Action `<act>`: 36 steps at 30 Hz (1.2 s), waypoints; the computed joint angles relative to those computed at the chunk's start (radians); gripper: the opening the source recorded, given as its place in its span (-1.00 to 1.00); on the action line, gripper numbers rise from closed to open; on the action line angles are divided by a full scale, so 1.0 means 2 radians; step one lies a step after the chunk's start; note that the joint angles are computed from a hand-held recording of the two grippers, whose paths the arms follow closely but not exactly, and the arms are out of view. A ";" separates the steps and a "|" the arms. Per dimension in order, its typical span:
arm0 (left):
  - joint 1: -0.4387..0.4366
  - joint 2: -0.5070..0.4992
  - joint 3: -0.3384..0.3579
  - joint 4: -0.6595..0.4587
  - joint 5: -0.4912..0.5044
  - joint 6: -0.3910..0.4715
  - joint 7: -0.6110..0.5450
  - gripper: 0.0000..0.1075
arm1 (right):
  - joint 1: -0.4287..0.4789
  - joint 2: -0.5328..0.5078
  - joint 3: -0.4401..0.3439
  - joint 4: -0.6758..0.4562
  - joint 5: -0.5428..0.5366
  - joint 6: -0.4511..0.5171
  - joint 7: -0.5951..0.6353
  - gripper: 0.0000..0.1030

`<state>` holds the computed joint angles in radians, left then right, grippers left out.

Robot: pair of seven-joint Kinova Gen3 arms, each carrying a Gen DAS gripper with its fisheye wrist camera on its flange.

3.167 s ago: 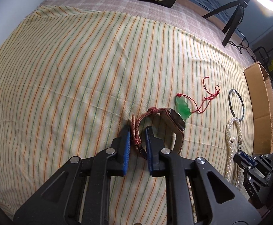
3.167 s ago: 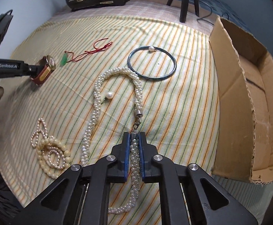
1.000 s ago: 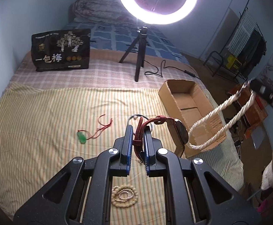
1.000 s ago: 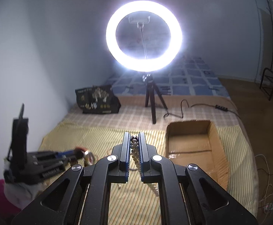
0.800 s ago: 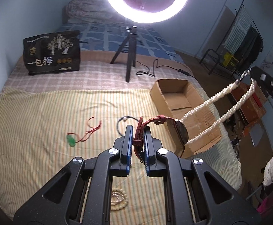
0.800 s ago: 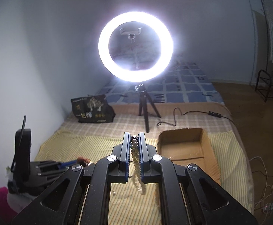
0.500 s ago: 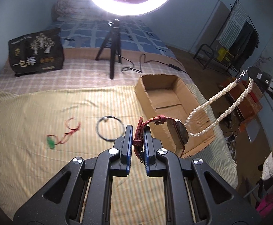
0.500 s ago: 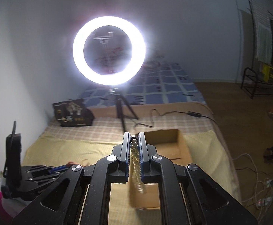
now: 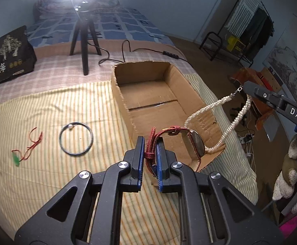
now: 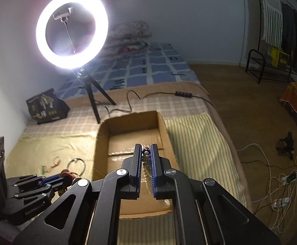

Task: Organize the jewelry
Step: 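Open the left tool over the box while the right tool releases the necklace inside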

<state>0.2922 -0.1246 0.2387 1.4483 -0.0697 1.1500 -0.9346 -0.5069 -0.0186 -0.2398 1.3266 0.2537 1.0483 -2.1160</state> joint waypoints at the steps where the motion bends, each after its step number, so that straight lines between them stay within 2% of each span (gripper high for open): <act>1: 0.000 0.002 0.000 0.000 0.001 -0.001 0.001 -0.84 | 0.002 0.001 0.002 0.001 -0.005 0.001 0.003 -0.87; 9: 0.000 0.019 -0.017 0.003 0.043 -0.023 -0.026 -0.83 | 0.008 0.005 0.009 0.009 -0.018 0.006 0.013 -0.87; 11: 0.001 0.022 -0.015 -0.001 0.039 -0.021 -0.023 -0.71 | 0.011 0.006 0.011 0.010 -0.029 0.003 0.020 -0.86; 12: 0.000 0.023 -0.017 -0.001 0.044 -0.020 -0.027 -0.59 | 0.012 0.005 0.012 0.010 -0.033 0.002 0.024 -0.85; 13: 0.000 0.024 -0.018 -0.002 0.044 -0.017 -0.027 -0.44 | 0.012 0.007 0.012 0.008 -0.031 0.005 0.023 -0.72; 14: 0.001 0.023 -0.015 -0.003 0.036 -0.015 -0.021 -0.41 | 0.011 0.009 0.011 0.004 -0.026 0.012 0.019 -0.40; 15: 0.001 0.022 -0.013 -0.003 0.029 -0.015 -0.017 -0.41 | 0.009 0.010 0.010 0.003 -0.020 0.014 0.014 -0.20; 16: 0.002 0.021 -0.013 -0.003 0.025 -0.015 -0.017 -0.41 | 0.007 0.008 0.008 0.006 -0.011 0.011 0.006 0.13; 17: 0.002 0.021 -0.013 -0.003 0.026 -0.014 -0.018 -0.41 | 0.006 0.005 0.007 0.010 -0.005 0.007 -0.002 0.20; 36: -0.001 -0.003 -0.003 -0.006 -0.011 0.008 -0.013 -0.41 | 0.005 -0.004 0.001 0.017 0.000 -0.001 -0.010 0.20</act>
<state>0.2901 -0.1304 0.2336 1.4365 -0.0916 1.1663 -0.9616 -0.4965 -0.0265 -0.2377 1.3613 0.2530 1.0470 -2.1370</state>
